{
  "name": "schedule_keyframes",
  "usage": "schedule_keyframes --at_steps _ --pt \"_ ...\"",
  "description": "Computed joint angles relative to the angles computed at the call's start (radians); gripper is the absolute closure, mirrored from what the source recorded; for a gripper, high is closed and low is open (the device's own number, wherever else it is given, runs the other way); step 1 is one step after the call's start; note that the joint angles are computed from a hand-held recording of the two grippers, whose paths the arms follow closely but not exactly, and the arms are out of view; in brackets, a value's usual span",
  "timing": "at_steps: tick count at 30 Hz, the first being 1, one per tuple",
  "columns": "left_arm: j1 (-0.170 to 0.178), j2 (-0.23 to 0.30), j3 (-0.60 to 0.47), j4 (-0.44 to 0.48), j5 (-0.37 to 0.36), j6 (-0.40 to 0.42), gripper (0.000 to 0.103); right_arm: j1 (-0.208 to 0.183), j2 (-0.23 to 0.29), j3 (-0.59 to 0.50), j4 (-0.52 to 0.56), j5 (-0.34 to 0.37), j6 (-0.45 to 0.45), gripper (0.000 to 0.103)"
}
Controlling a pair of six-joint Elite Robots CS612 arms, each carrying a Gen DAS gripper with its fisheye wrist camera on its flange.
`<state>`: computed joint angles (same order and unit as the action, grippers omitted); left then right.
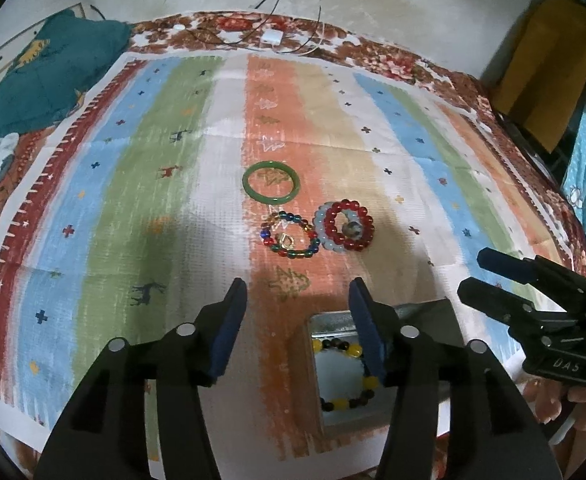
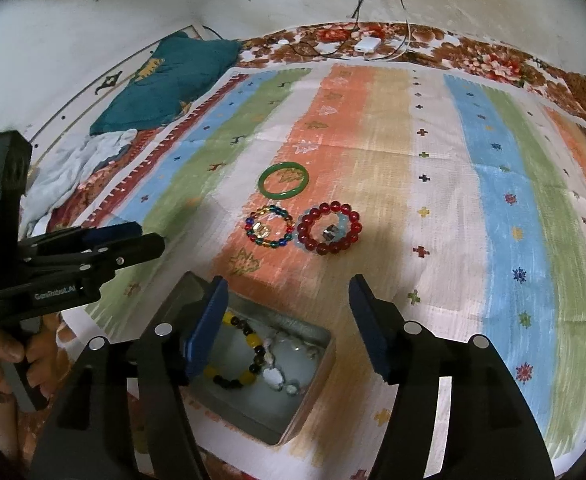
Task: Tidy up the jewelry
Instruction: 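Open the left tool over the tin box while the right tool releases its bracelet there, then move the left tool to the multicolour bracelet while the right tool approaches the red bracelet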
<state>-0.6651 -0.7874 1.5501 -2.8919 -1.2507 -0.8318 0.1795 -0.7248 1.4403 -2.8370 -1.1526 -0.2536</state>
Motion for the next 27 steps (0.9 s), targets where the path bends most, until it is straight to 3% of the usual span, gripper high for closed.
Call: schedule_keyframes --at_steps 8,27 --pt "0.018 0.025 -0.043 0.043 -0.001 0.017 0.043 -0.001 0.031 -0.059 0.031 -0.024 0.034 0.037" --pt "0.067 0.094 -0.151 0.144 -0.080 0.015 0.043 0.014 0.110 -0.196 0.110 -0.101 0.073 0.037"
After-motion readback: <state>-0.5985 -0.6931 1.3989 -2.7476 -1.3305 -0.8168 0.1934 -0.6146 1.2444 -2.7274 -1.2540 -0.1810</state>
